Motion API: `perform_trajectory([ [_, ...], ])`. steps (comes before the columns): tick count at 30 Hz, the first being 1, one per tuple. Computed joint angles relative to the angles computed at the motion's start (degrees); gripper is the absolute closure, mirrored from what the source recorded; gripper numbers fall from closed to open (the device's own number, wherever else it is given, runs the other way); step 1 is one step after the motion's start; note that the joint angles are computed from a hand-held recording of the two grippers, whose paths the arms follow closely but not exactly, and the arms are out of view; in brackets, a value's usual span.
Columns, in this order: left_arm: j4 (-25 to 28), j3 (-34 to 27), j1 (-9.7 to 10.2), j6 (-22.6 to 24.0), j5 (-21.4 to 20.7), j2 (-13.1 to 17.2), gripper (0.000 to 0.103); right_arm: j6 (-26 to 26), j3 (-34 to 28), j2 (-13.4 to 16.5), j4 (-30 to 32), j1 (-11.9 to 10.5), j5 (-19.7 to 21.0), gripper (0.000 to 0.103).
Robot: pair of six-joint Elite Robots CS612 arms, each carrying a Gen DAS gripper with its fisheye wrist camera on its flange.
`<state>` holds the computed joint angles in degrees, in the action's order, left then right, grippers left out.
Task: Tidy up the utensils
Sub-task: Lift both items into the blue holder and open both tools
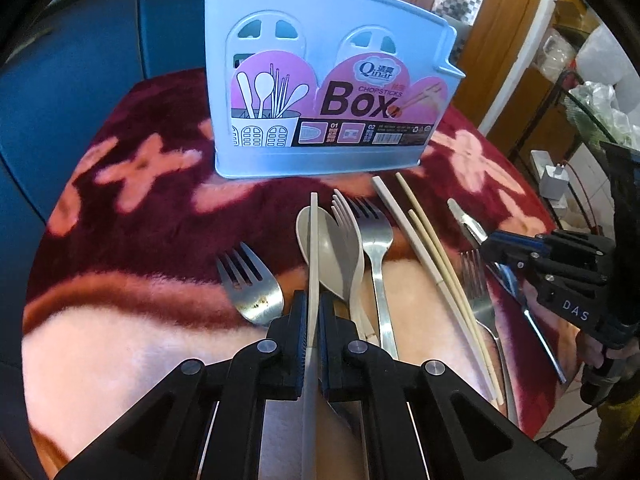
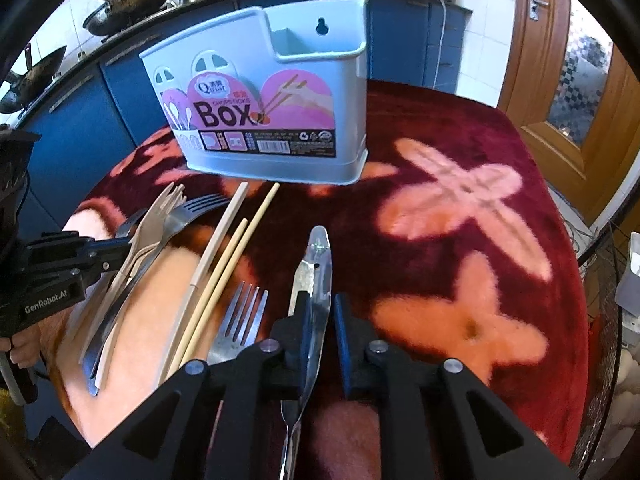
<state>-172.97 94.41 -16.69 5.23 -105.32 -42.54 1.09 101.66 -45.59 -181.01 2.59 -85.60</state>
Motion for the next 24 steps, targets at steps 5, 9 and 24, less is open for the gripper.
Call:
perform_trajectory([
  [5, 3.0, -1.4, 0.35, 0.1, -1.5, 0.1, 0.098, -1.7, -1.8, -0.2, 5.4, -0.5, 2.6, 0.08],
  [9, 2.9, -1.6, 0.38, -0.9, -1.8, 0.2, 0.098, -2.3, -3.4, -0.1, 10.0, -0.8, 4.4, 0.078],
  [24, -12.1, 3.3, 2.24, -6.3, -6.6, -1.9, 0.099, 4.2, 0.6, -2.1, -1.3, -1.7, 8.6, 0.081],
])
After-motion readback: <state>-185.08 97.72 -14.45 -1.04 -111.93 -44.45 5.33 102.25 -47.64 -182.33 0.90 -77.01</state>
